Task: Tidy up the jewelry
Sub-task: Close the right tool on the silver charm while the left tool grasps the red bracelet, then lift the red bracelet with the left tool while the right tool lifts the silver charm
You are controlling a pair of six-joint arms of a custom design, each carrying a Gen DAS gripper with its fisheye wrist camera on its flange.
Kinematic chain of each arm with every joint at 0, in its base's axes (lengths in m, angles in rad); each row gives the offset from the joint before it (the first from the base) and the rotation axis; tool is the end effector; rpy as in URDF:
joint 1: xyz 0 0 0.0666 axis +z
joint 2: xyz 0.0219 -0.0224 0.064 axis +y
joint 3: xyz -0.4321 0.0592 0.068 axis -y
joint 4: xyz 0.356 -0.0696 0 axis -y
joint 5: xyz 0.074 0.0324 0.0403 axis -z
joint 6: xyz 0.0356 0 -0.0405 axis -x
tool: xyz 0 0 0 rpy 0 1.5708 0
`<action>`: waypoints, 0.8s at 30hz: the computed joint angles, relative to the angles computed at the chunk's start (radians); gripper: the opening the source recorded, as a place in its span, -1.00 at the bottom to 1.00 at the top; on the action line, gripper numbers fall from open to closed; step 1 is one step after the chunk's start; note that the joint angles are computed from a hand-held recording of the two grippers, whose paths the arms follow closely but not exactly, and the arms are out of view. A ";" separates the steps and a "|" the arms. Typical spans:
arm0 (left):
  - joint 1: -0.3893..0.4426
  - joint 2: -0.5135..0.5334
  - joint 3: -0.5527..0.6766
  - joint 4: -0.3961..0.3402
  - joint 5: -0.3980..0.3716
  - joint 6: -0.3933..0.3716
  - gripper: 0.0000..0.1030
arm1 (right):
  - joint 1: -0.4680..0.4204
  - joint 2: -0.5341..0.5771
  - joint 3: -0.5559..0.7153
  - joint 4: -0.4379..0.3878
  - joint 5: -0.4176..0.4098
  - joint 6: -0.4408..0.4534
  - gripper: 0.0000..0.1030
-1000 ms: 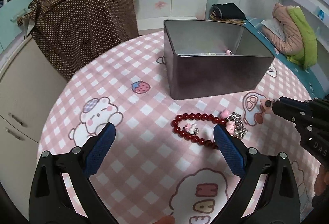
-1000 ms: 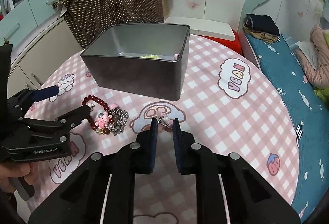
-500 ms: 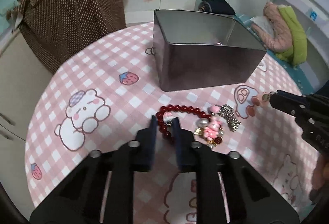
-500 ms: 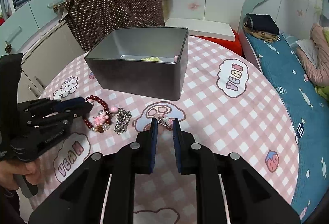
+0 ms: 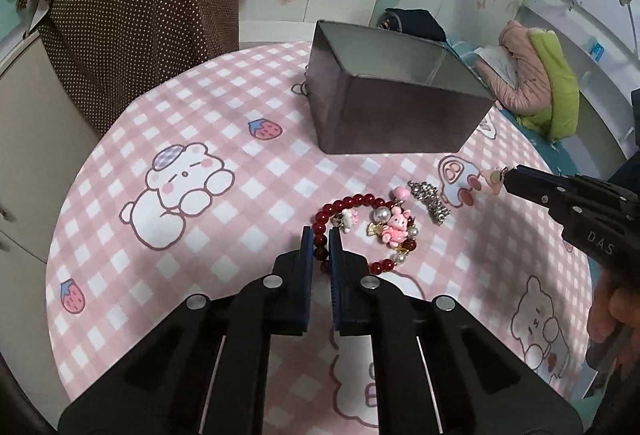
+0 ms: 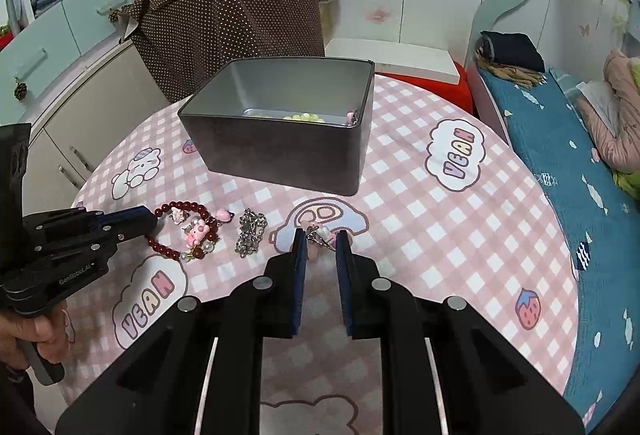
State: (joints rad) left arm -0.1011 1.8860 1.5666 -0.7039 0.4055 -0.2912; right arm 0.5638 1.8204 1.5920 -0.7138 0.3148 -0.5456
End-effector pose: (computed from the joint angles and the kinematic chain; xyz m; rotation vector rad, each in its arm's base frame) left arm 0.6093 -0.0763 0.3173 0.6353 2.4491 -0.4496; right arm 0.5171 0.3134 0.3646 0.1040 2.4481 0.0888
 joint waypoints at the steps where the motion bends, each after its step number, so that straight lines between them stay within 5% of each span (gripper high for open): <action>1: 0.002 -0.008 -0.001 0.003 0.009 0.004 -0.85 | 0.001 -0.002 -0.001 0.000 0.003 0.000 -0.74; 18: 0.014 -0.117 0.044 -0.010 0.150 -0.072 -0.85 | 0.010 -0.056 -0.005 0.026 0.032 0.015 -0.74; 24: 0.014 -0.126 0.036 -0.020 0.142 -0.100 -0.85 | 0.013 -0.061 -0.012 0.031 0.033 0.015 -0.74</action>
